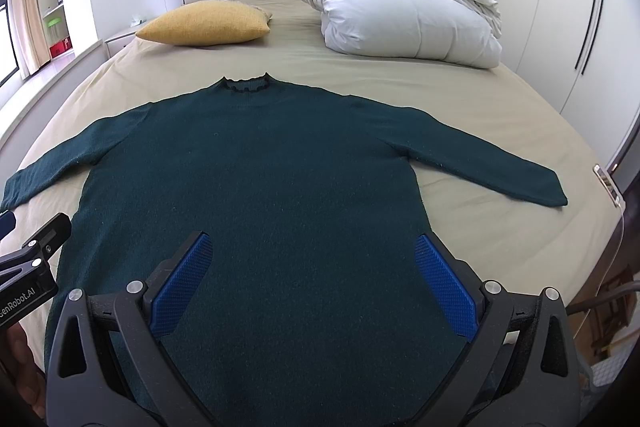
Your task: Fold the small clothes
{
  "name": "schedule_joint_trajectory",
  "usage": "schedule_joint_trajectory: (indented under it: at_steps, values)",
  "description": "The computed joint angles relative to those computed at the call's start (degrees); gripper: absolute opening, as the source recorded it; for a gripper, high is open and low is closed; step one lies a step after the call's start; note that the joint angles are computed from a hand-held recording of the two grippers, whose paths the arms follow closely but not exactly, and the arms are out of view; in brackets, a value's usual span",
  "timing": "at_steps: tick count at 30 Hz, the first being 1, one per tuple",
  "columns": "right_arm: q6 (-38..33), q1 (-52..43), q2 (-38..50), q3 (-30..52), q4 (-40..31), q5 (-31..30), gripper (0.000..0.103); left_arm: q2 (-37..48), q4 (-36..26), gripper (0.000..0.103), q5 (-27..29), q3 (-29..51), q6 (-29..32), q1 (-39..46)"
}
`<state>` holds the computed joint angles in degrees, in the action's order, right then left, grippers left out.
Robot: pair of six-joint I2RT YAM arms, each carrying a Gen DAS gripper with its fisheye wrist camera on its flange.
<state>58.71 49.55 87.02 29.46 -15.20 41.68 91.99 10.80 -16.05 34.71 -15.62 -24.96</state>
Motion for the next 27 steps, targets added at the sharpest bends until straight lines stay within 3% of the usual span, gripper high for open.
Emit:
schedule_joint_trajectory:
  at_steps: [27]
  values:
    - [1.36,0.87,0.76,-0.67,0.34,0.03,0.103,0.33,0.31,0.103,-0.07,-0.16,-0.06,-0.07]
